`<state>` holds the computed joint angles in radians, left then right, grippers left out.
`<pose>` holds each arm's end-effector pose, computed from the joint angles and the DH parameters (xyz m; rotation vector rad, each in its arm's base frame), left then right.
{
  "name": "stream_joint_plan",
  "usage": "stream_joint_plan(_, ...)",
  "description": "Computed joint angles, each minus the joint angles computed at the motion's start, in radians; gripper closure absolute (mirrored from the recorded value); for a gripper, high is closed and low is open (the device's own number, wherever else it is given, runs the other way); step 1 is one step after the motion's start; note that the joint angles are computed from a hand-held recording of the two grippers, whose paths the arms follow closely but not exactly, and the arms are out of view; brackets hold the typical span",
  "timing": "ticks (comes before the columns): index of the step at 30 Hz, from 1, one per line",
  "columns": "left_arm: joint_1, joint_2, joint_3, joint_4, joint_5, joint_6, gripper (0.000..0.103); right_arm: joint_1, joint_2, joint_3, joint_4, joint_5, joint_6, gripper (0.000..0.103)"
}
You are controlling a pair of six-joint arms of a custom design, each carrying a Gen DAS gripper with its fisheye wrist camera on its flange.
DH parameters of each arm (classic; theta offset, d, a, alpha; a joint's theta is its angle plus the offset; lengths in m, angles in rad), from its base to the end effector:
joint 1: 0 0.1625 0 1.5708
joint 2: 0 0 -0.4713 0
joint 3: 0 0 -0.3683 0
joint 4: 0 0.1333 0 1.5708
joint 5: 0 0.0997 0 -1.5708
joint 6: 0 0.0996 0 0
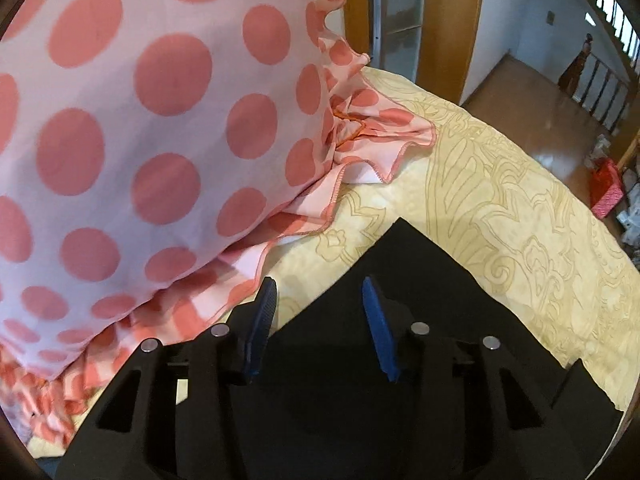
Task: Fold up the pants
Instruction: 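Grasp the trouser leg hem with the right gripper and lift it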
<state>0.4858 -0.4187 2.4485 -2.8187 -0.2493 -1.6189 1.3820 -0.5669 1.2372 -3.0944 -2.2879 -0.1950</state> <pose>-0.1764 -0.3530 -0.0638 0.0829 1.9222 -1.2263 -0.0851 -0.8067 0.2126 -0.3628 -2.1703 0.8129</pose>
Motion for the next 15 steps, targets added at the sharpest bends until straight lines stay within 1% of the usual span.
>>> stream_joint_plan(2,0.006,0.007,0.004,-0.043,-0.003,0.025,0.002,0.0,0.023,-0.022,-0.032,-0.023,-0.046,0.055)
stream_joint_plan(3,0.009,0.013,0.008,-0.074,-0.004,0.044,0.002,-0.003,0.024,-0.014,-0.064,-0.023,-0.071,0.058)
stream_joint_plan(5,0.009,0.021,0.012,-0.111,-0.006,0.065,0.002,-0.006,0.019,0.008,-0.107,-0.02,-0.085,0.07)
stream_joint_plan(6,0.009,0.023,0.013,-0.118,-0.007,0.067,0.002,-0.016,0.005,0.036,-0.14,0.004,-0.087,0.08)
stream_joint_plan(7,0.009,0.026,0.015,-0.128,-0.009,0.073,0.002,-0.028,-0.003,0.046,-0.148,0.037,-0.083,0.089)
stream_joint_plan(8,0.007,0.029,0.016,-0.139,-0.011,0.077,0.002,-0.043,-0.026,0.074,-0.154,0.092,-0.071,0.092)
stream_joint_plan(10,0.001,0.037,0.023,-0.175,-0.015,0.091,0.002,-0.063,-0.069,0.135,-0.164,0.17,-0.044,0.1)
stream_joint_plan(11,-0.002,0.037,0.024,-0.177,-0.017,0.089,0.002,-0.079,-0.099,0.176,-0.177,0.226,-0.023,0.101)
stream_joint_plan(12,-0.007,0.038,0.028,-0.185,-0.018,0.088,0.002,-0.087,-0.115,0.192,-0.178,0.26,-0.01,0.101)
stream_joint_plan(15,-0.021,0.04,0.039,-0.196,-0.018,0.068,0.002,-0.121,-0.192,0.325,-0.295,0.406,-0.016,0.101)
